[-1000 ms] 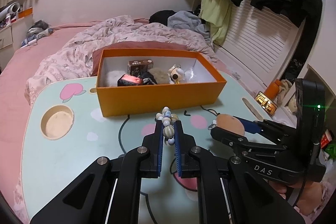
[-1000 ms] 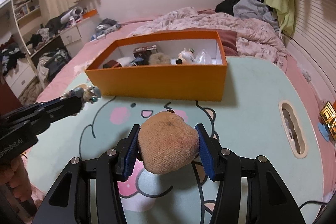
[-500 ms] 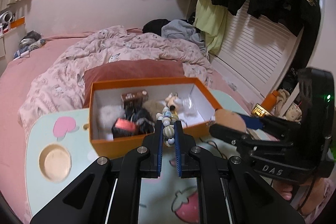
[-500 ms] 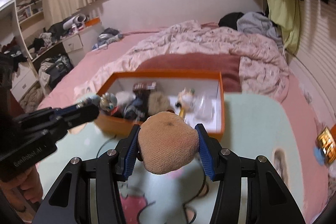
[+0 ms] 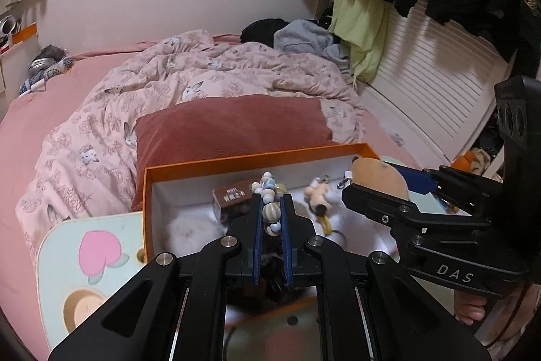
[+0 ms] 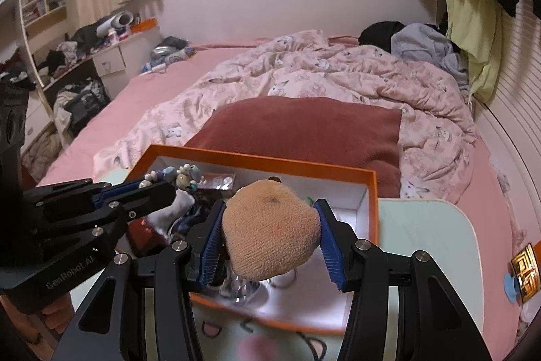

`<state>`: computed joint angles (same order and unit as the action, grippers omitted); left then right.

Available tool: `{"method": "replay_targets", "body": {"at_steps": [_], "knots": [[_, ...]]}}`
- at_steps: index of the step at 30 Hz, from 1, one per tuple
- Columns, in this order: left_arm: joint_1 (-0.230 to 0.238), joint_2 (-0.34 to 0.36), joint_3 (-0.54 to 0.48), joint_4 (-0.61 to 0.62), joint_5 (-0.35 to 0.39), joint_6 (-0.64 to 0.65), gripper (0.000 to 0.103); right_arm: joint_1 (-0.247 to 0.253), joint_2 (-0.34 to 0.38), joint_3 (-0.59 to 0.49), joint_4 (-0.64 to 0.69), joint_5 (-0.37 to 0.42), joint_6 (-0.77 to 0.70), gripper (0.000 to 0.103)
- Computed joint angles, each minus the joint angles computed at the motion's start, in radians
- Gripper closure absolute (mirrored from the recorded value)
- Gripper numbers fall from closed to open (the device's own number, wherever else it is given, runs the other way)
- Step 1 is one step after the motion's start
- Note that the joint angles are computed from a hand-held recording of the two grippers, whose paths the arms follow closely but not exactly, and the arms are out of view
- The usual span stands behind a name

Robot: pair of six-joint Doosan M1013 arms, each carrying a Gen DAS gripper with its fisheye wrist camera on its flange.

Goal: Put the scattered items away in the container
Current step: 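Carry the bracelet into the orange box and open the left gripper while the right drops the pompom in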

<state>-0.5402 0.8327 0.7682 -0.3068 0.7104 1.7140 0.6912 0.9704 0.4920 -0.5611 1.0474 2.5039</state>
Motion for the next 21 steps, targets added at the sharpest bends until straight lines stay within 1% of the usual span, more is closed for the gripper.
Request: {"method": "replay_targets", "body": {"at_steps": [3, 7, 9, 11, 12, 13, 14, 15, 17, 18, 19, 21], "knots": [[0.000, 0.023, -0.037, 0.018, 0.022, -0.016, 0.092, -0.008, 0.036, -0.064, 0.020, 0.037, -0.032, 0.051], [-0.002, 0.046, -0.072, 0.048, 0.051, -0.036, 0.092, -0.015, 0.055, -0.094, 0.034, 0.052, -0.045, 0.051], [-0.003, 0.055, -0.084, 0.068, 0.063, -0.046, 0.092, -0.017, 0.061, -0.104, 0.034, 0.061, -0.043, 0.050], [-0.003, 0.062, -0.096, 0.079, 0.077, -0.074, 0.091, -0.018, 0.069, -0.116, 0.021, 0.078, -0.031, 0.046], [-0.004, 0.063, -0.097, 0.099, 0.075, -0.102, 0.080, -0.017, 0.076, -0.126, 0.008, 0.095, -0.019, 0.044], [-0.007, 0.060, -0.094, 0.130, 0.068, -0.130, 0.073, -0.017, 0.082, -0.137, -0.003, 0.111, -0.011, 0.039], [-0.010, 0.055, -0.086, 0.158, 0.053, -0.146, 0.057, -0.016, 0.085, -0.144, -0.013, 0.123, -0.003, 0.034], [-0.013, 0.049, -0.073, 0.177, 0.033, -0.154, 0.047, -0.016, 0.085, -0.142, -0.026, 0.129, 0.011, 0.033], [-0.014, 0.030, -0.038, 0.190, -0.017, -0.157, 0.036, -0.016, 0.078, -0.129, -0.036, 0.128, 0.035, 0.027], [-0.014, 0.027, -0.035, 0.188, -0.025, -0.158, 0.033, -0.017, 0.067, -0.109, -0.039, 0.117, 0.053, 0.026], [-0.013, 0.026, -0.035, 0.183, -0.021, -0.158, 0.033, -0.018, 0.058, -0.093, -0.041, 0.105, 0.066, 0.024], [-0.011, 0.027, -0.040, 0.175, -0.009, -0.158, 0.033, -0.017, 0.044, -0.068, -0.045, 0.090, 0.086, 0.024]]}}
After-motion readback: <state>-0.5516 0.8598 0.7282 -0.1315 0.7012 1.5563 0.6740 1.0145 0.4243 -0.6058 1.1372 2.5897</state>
